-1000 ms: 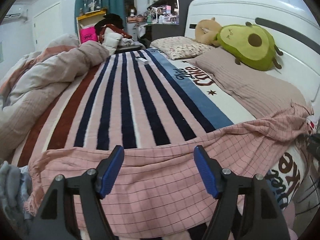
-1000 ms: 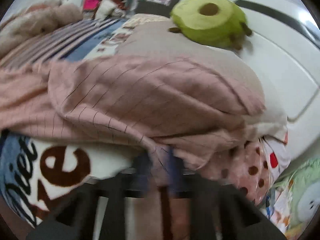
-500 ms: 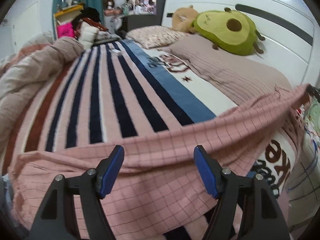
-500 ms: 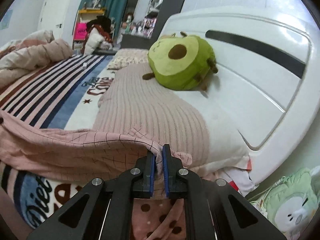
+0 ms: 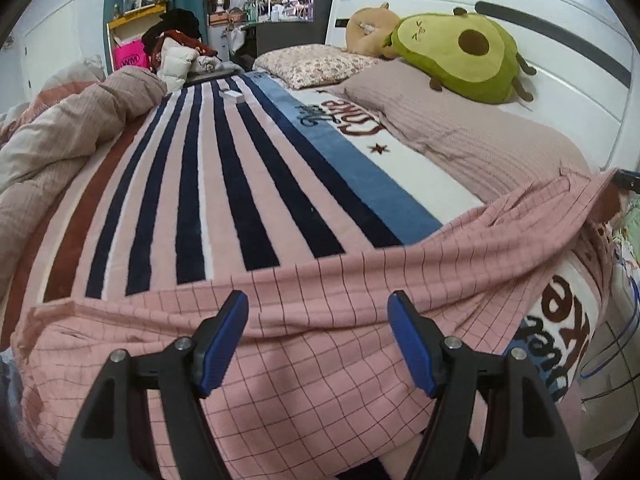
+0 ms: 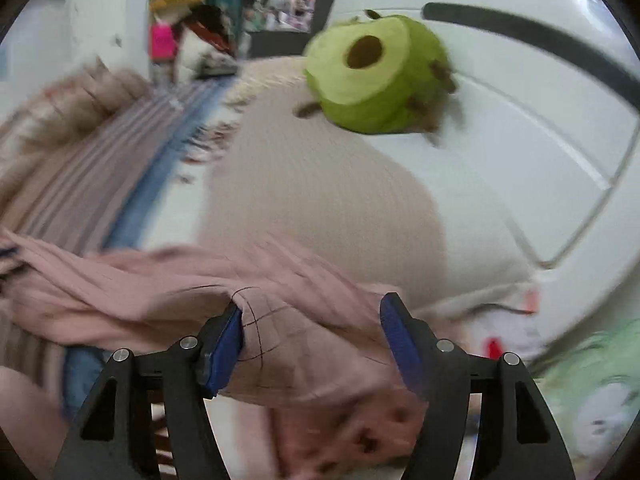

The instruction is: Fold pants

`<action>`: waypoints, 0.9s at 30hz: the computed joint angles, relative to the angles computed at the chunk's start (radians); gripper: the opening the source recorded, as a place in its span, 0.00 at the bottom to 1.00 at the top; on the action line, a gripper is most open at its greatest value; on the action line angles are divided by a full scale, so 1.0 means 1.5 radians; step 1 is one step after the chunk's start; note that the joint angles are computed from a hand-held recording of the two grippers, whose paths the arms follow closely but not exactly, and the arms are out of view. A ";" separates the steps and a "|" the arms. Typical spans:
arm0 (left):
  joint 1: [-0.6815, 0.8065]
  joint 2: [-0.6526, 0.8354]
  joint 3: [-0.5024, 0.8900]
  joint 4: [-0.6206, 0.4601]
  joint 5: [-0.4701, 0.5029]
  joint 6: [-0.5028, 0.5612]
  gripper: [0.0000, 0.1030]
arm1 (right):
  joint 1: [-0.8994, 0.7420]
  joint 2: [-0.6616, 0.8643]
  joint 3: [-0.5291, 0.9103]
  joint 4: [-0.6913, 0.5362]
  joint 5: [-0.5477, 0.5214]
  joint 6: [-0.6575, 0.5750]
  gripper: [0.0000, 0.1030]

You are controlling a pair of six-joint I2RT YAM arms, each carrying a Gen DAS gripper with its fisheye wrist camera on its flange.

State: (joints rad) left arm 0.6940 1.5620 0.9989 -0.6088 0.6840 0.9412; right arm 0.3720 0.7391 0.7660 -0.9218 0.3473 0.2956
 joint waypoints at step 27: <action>0.027 0.019 0.020 -0.011 0.020 0.005 0.66 | 0.087 0.140 -0.142 0.265 0.158 0.112 0.03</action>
